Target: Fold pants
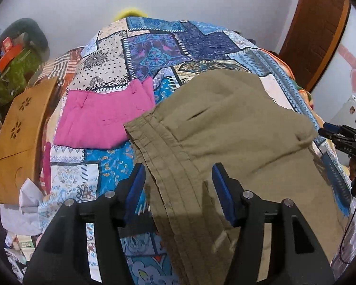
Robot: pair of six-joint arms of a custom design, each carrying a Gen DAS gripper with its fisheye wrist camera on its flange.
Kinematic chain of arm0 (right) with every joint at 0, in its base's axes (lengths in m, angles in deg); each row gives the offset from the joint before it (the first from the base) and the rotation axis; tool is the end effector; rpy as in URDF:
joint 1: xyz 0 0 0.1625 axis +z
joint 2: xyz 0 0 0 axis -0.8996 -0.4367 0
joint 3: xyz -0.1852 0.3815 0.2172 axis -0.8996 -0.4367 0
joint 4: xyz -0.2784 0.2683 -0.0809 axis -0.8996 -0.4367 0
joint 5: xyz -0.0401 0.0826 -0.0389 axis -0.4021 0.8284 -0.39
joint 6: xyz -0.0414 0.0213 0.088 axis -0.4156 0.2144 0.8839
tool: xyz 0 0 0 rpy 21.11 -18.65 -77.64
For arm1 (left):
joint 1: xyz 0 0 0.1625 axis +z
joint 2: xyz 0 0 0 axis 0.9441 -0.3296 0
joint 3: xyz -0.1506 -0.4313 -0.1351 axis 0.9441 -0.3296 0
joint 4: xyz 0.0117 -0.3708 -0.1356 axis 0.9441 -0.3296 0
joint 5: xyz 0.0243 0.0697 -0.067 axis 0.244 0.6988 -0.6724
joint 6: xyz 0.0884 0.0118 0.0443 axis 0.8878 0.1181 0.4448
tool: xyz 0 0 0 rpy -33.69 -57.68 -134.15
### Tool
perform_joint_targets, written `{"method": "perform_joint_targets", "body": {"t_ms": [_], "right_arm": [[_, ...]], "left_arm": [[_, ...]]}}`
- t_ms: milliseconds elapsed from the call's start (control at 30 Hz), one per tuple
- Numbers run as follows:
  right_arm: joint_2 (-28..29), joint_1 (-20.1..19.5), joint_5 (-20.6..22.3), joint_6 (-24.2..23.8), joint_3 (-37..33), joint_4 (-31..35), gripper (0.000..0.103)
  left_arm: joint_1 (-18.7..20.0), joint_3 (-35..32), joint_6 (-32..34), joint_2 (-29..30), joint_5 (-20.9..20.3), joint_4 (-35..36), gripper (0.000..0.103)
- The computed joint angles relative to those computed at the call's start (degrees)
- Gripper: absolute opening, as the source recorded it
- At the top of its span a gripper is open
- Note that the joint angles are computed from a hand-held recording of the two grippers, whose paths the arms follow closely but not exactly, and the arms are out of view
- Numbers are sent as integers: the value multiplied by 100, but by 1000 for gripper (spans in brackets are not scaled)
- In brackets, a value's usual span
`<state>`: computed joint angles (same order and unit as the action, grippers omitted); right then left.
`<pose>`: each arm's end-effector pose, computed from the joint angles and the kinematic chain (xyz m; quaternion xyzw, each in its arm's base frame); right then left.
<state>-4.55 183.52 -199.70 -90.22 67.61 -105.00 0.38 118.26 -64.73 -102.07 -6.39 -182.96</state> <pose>0.3688 -0.5019 0.0087 0.2963 -0.8915 0.1974 0.2801 0.0485 -0.4939 0.3993 0.0732 0.8914 -0.2800 0.3487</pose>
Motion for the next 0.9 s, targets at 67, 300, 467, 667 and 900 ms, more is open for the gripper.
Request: {"method": "perform_joint_targets", "body": {"t_ms": [67,300,467,667,900], "right_arm": [[88,-57,41,-56,-236,71,45],[391,-318,322,-7,-767,557,45],[521,-494,749,240,-841,808,34],[608,-402,500,5,-728,488,19],[775,-202,-179,-464,-731,153,14]], "left_arm": [[132,-127,-23,106,-143,35,59],[498,-386,-306,422,-453,259,59],[479,-307,-236,562,-286,245,59],[350,-125,31,673,240,-237,53],[294,-21,6,743,650,-527,52]]}}
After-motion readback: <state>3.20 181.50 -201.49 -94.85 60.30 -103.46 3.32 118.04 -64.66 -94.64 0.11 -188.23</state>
